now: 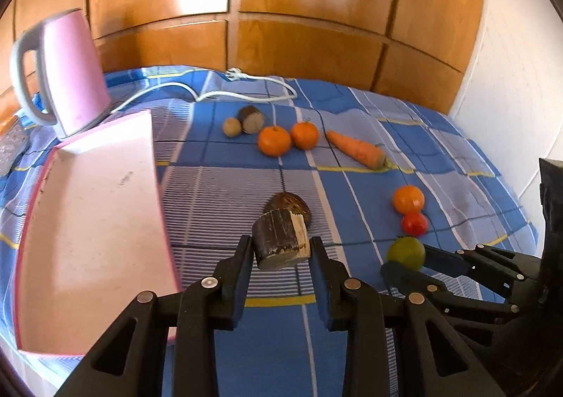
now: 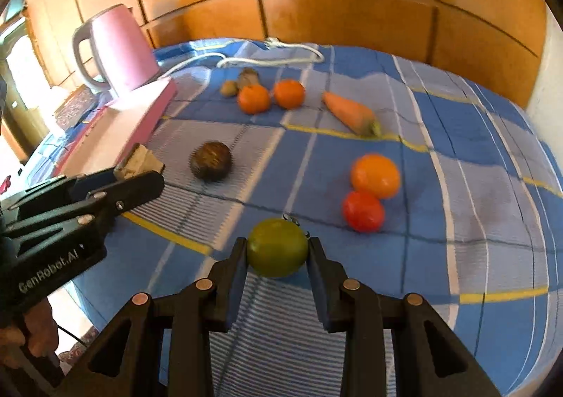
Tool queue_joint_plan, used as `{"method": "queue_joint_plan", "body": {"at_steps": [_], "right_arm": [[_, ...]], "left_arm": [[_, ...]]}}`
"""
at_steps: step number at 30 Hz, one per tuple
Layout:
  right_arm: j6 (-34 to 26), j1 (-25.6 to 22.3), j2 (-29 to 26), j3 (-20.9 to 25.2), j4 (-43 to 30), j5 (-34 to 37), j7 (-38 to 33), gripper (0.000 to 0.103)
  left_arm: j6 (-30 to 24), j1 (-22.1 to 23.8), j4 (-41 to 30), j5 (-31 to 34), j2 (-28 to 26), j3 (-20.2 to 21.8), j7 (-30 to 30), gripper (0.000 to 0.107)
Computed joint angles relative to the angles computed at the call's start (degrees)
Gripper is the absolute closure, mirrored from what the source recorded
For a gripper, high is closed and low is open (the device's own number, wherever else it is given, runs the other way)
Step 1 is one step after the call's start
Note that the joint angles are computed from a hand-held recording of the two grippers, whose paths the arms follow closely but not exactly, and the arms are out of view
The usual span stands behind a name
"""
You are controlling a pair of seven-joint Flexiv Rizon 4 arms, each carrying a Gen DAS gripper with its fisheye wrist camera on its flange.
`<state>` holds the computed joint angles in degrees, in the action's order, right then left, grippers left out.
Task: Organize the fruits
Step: 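Carry both held items into the white tray and open both tools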
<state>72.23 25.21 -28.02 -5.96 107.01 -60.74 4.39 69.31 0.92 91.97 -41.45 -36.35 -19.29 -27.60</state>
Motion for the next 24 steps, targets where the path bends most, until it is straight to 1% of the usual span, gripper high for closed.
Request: {"method": "queue_joint_plan", "body": {"at_steps": [5, 11, 15, 17, 21, 24], "right_arm": [[0.4, 0.3, -1.0, 0.3, -3.0, 0.2, -2.9, 0.069], [0.8, 1.2, -3.5, 0.8, -8.1, 3.8, -9.7, 0.069], [1.4, 1.6, -6.4, 1.7, -13.0, 9.2, -16.4, 0.069], [1.2, 2.1, -7.9, 2.1, -15.9, 12.0, -20.0, 0.069], [-0.2, 2.8, -11.9, 3.3, -23.3, 17.4, -27.6, 0.069], [-2.2, 3.4, -15.7, 4.5, -30.0, 21.0, -33.2, 0.069]], "left_arm": [[1.3, 0.7, -0.3, -1.1, 0.1, 0.0, -1.2, 0.075], [3.4, 1.5, -2.9, -0.7, -1.1, 1.3, -5.0, 0.075], [4.9, 1.9, -6.4, 1.2, -3.0, 3.3, -9.6, 0.075], [5.0, 1.4, -8.9, 3.5, -4.5, 5.9, -13.7, 0.075], [4.4, 1.1, -12.8, 7.9, -7.0, 9.9, -21.5, 0.075], [4.8, 1.2, -14.0, 10.7, -8.1, 11.8, -26.1, 0.074]]}}
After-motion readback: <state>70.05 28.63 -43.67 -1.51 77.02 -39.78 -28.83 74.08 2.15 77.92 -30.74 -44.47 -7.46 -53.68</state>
